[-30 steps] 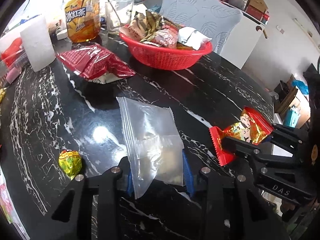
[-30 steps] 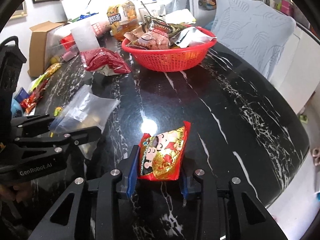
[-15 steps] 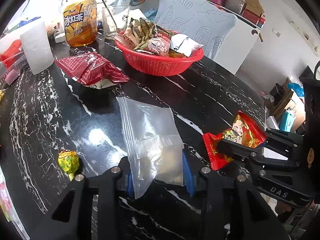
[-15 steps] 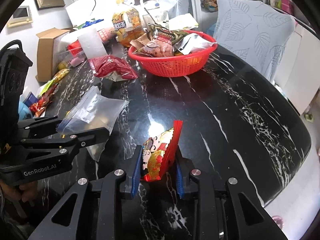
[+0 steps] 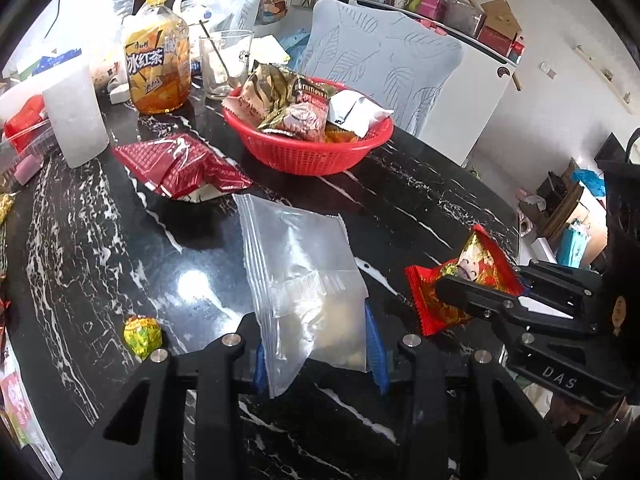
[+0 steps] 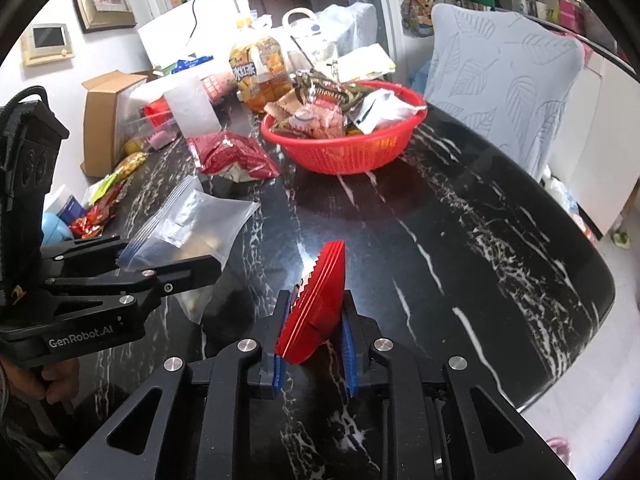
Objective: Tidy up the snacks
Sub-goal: 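Lift the clear bag and cartoon packet and carry them toward the red basket, then lower both held items into the red basket and open both tools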
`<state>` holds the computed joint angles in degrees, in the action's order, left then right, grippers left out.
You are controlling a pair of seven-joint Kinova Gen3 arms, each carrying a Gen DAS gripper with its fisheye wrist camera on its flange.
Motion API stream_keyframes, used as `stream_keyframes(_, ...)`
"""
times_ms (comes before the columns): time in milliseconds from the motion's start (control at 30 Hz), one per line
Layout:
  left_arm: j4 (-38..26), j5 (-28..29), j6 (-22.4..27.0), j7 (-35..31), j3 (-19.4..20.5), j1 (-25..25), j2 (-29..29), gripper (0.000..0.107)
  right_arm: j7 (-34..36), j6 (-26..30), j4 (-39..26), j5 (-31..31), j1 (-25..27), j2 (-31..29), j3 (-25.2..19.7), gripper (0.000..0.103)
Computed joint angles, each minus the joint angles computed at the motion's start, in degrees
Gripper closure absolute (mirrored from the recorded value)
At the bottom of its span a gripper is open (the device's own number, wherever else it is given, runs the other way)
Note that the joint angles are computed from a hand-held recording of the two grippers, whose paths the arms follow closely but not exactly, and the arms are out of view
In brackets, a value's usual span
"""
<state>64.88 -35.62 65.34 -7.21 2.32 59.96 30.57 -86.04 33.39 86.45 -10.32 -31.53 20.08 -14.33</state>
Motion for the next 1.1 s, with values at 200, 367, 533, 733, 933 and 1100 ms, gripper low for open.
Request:
stream_keyframes(200, -1.2, -0.9, 0.6, -1.2, -0.3, -0.4, 0.0, 0.070, 1.1, -0.5, -0.6, -0.9, 0.9, -0.4, -0.2, 0.081)
stream_keyframes(367, -3.4, -2.0, 1.7, -3.6, -0.8, -0.6, 0.4, 0.070, 2.0, -0.7, -2.1, -0.6, 1.2, -0.3, 0.1, 0.081)
stream_keyframes(533, -5.4, -3.4, 1.8, -5.6, -1.6, -1.0, 0.4, 0.070, 2.3, -0.3, -5.0, 0.3, 1.0, 0.4, 0.6, 0.081)
stream_keyframes(733, -9.0, -4.7, 1.9, -8.8, -2.8, -2.1, 1.3, 0.070, 3.7, 0.2, -9.6, 0.6, 1.5, 2.2, 0.7, 0.081)
stream_keyframes(933, -12.1, -4.8, 0.4, -12.1, -4.1, -4.2, 2.3, 0.070, 5.0, 1.0, -14.9, 0.8, 2.0, 4.3, 0.8, 0.081)
stream_keyframes(1100, -16.2, -4.7, -0.1, -15.4, -5.6, -5.8, 4.1, 0.070, 6.4, 1.9, -20.0, 1.2, 2.0, 6.8, 1.5, 0.081)
